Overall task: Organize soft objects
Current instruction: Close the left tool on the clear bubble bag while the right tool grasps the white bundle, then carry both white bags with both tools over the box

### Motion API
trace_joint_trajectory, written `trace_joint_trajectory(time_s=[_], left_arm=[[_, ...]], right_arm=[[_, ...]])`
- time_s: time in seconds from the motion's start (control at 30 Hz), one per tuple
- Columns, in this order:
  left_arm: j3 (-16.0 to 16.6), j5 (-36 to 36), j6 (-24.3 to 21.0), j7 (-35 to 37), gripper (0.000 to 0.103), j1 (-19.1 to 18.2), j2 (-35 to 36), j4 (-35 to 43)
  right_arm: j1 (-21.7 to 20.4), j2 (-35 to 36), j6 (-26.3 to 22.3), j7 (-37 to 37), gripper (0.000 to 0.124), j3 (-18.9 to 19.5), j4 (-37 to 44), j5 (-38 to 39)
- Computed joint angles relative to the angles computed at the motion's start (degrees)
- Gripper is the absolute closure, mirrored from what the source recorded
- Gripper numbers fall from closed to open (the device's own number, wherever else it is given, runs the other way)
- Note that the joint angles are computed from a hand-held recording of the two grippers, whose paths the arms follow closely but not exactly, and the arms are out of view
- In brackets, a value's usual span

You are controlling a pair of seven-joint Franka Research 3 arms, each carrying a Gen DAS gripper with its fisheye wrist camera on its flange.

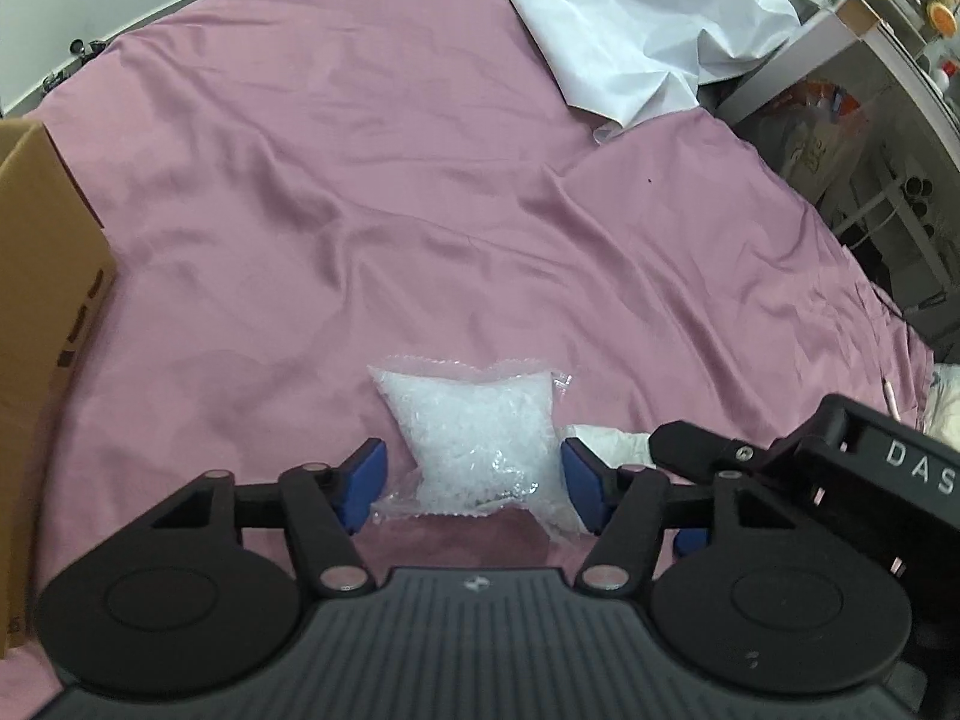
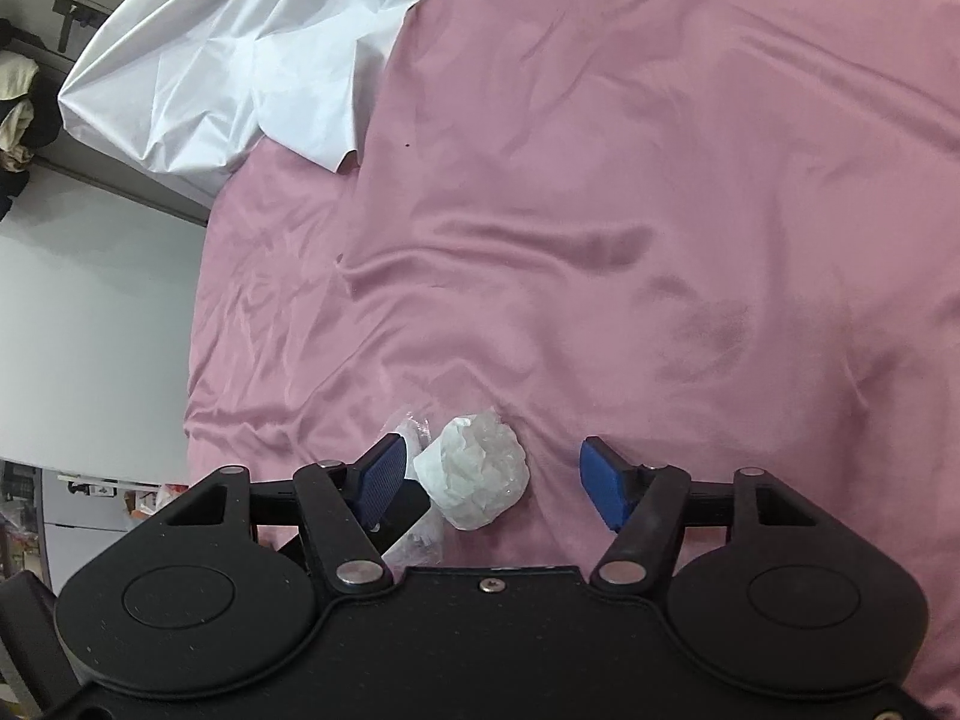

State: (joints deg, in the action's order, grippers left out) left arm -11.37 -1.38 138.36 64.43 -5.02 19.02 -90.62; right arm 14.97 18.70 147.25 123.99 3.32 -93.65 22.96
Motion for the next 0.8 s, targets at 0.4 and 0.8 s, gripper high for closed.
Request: trace_joint_trajectory(time_s=[0.4, 0.8], left_arm=[[0.2, -1.52, 0.81, -0.6, 0.06, 1.51, -0.36, -0.71], [1.05, -2.73, 2.63, 0.59, 0.061, 3.04, -5.54, -5.37]], right_arm=[[1.21, 3.34, -1.7, 2.0, 0.061, -0.81, 3.86, -3.39], [0.1, 1.57, 2.67, -2.52, 0.09, 1.21, 1.38, 1.91]])
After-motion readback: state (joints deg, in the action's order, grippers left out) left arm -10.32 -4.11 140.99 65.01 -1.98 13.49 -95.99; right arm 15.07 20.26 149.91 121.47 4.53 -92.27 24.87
